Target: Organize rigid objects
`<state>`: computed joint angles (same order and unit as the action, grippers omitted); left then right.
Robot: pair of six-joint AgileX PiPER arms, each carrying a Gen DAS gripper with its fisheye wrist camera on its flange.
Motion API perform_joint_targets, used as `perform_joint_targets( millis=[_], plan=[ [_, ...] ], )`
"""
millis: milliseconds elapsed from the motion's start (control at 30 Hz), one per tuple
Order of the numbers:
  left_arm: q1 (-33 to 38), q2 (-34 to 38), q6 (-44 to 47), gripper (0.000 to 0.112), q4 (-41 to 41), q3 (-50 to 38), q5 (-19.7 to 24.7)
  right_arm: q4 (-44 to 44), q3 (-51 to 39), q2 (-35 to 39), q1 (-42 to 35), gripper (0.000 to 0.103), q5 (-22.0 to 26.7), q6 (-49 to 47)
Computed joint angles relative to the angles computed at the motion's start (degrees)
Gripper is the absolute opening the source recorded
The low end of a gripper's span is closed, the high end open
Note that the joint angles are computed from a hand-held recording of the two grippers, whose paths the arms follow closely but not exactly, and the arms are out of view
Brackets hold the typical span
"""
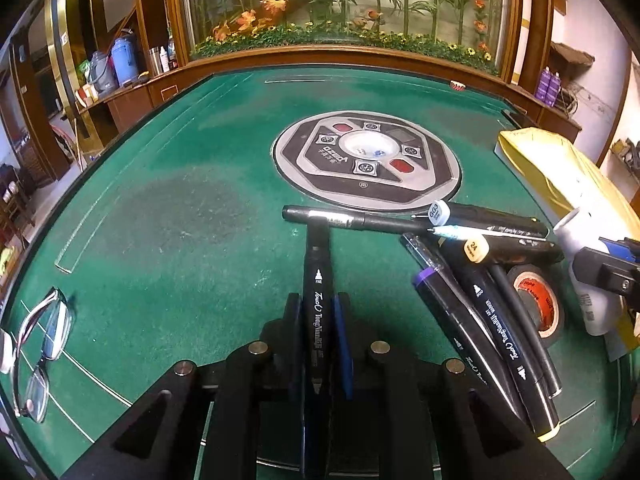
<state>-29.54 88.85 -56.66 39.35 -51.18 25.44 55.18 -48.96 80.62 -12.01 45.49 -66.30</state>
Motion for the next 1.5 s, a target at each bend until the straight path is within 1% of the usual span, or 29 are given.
perform_joint_targets(
  millis=[67,233,300,400,533,600,733,767,833,900,967,1067,1100,1167,1200,1233,1300,1367,1433,1467,1500],
  plan=[
    [0.7,-0.2,1.3,0.016,-1.5,0.1,-0.9,1.6,1.0,-0.8,0.1,0.033,-1.9,-1.8],
    [1.1,-0.3,2.2,0.016,-2.6,0.3,-1.5,6.0,5.0,-4.1,2.9,0.033,-10.2,-7.8],
    [1.2,-0.5,2.6,0.016,-3.1,0.3,-1.6,7.4,5.8,-4.4,3.5,0.033,-11.5,-9.3],
    [0.5,-0.3,1.0,0.016,-1.2,0.1,-0.6,8.7,7.4,-5.4,5.5,0.033,-15.3,-10.2],
    [1.0,-0.7,1.0,0.015,-1.4,0.5,-1.0,9.5,9.9,-7.0,8.7,0.033,-22.6,-8.0],
    [1.5,-0.9,1.8,0.015,-2.1,0.7,-1.3,12.8,10.4,-7.3,9.0,0.033,-24.7,-9.9],
    [3.3,-1.5,5.9,0.015,-6.4,1.3,-3.3,20.5,9.5,-6.3,7.2,0.033,-24.4,-14.5],
    [3.5,-1.5,6.3,0.015,-6.8,1.4,-3.5,22.7,8.9,-5.6,5.7,0.033,-22.3,-15.9],
    [3.9,-1.7,6.8,0.015,-7.6,1.5,-3.9,25.3,8.3,-5.2,4.3,0.033,-20.6,-17.0],
    [4.4,-2.0,7.6,0.015,-8.6,1.9,-4.8,27.2,7.8,-4.1,2.5,0.033,-17.4,-17.5],
    [4.7,-2.5,7.5,0.015,-8.9,2.4,-5.6,25.9,7.2,-2.9,2.3,0.033,-15.8,-15.9],
    [6.5,-3.5,11.0,0.015,-13.3,3.3,-7.8,24.5,7.0,-1.8,3.3,0.033,-14.6,-14.7],
    [6.9,-3.7,12.3,0.015,-14.8,3.5,-8.7,24.2,6.8,-1.5,3.1,0.033,-13.0,-14.5],
    [7.4,-4.5,11.3,0.015,-14.1,4.3,-9.7,24.5,7.1,-1.6,2.8,0.033,-11.0,-14.6],
    [8.0,-4.8,13.0,0.015,-16.2,4.7,-10.5,24.5,7.2,-1.8,2.5,0.033,-9.7,-14.6],
    [8.5,-5.1,14.2,0.015,-17.7,5.1,-11.3,24.7,7.1,-1.6,1.5,0.033,-7.4,-14.5],
    [9.0,-5.6,15.5,0.015,-19.3,5.6,-12.3,24.5,7.0,-1.4,0.4,0.033,-4.8,-13.7],
    [9.1,-5.9,15.8,0.015,-19.7,5.9,-12.9,23.3,6.5,-1.2,-0.3,0.033,-3.3,-12.0],
    [8.4,-6.1,13.2,0.015,-17.1,6.0,-12.7,22.0,6.2,-1.4,-0.8,0.033,-2.8,-10.2],
    [8.3,-6.5,12.9,0.015,-16.8,6.2,-12.9,21.6,6.2,-1.6,-1.6,0.033,-1.9,-9.3],
    [7.7,-7.0,10.4,0.015,-14.5,6.3,-12.5,21.5,6.2,-1.8,-2.2,0.033,-1.3,-8.9]
  ],
)
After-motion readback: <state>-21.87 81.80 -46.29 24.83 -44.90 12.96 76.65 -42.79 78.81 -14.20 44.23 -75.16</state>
